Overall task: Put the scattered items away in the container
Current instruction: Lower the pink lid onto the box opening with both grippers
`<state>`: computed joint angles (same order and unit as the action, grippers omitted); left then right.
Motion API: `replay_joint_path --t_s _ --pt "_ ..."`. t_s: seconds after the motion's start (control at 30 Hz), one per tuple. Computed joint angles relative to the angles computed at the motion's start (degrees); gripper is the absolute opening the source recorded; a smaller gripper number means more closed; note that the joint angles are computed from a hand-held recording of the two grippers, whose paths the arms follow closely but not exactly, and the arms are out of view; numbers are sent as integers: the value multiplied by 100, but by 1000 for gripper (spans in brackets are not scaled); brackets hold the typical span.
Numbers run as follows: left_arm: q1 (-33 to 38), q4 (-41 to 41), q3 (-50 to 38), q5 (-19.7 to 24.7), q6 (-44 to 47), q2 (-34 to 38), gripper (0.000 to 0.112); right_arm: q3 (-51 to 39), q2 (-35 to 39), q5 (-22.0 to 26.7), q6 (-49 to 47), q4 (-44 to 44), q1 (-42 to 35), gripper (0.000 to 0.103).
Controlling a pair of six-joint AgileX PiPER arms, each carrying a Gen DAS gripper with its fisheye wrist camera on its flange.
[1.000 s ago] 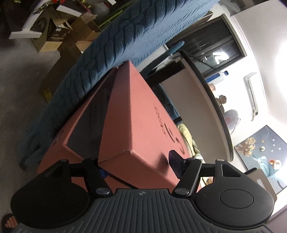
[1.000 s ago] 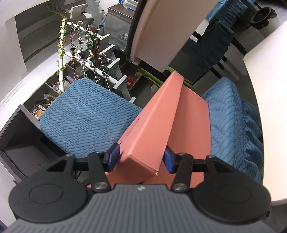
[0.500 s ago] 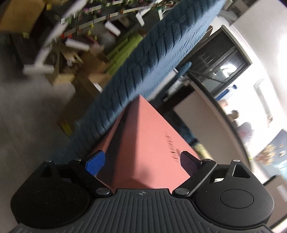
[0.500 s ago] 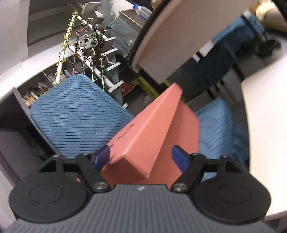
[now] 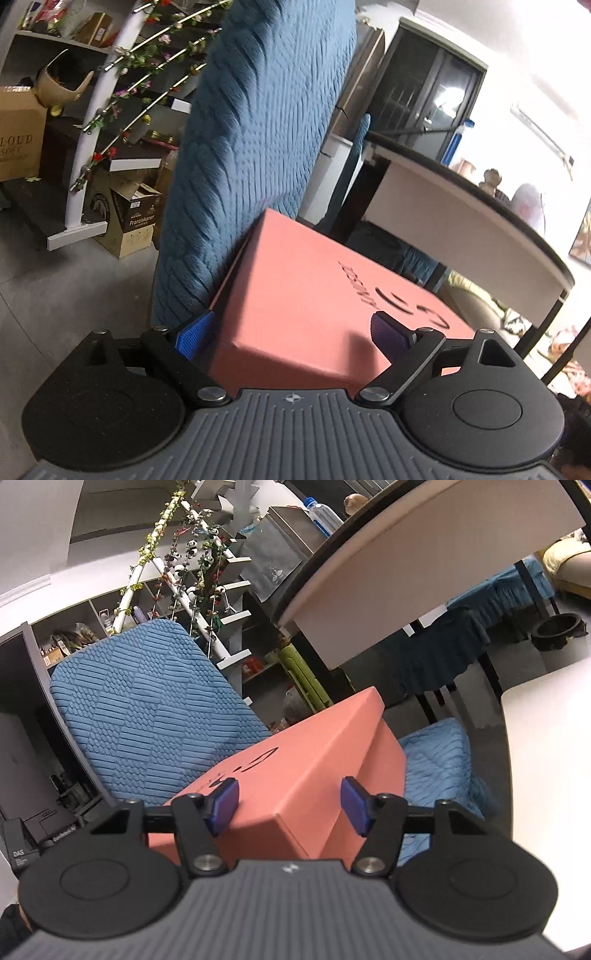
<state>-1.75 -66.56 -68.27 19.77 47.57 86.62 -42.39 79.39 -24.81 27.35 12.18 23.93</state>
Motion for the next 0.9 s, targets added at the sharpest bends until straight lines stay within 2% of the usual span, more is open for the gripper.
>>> replay_joint_path --t_s 0.2,0.3,0.43,0.63,0.9 --pt "24 -36 26 -147 27 23 92 -91 52 62 -75 113 97 61" --pt "219 619 -161 222 -737 121 92 -143 82 69 -324 325 214 61" --pt "431 266 -194 436 -377 206 92 -175 89 94 -579 520 283 61" --pt "117 610 -47 -72 -177 102 92 -159 89 86 -565 491 299 60" --pt "262 293 -12 189 200 79 92 -73 -82 218 -432 450 315 57"
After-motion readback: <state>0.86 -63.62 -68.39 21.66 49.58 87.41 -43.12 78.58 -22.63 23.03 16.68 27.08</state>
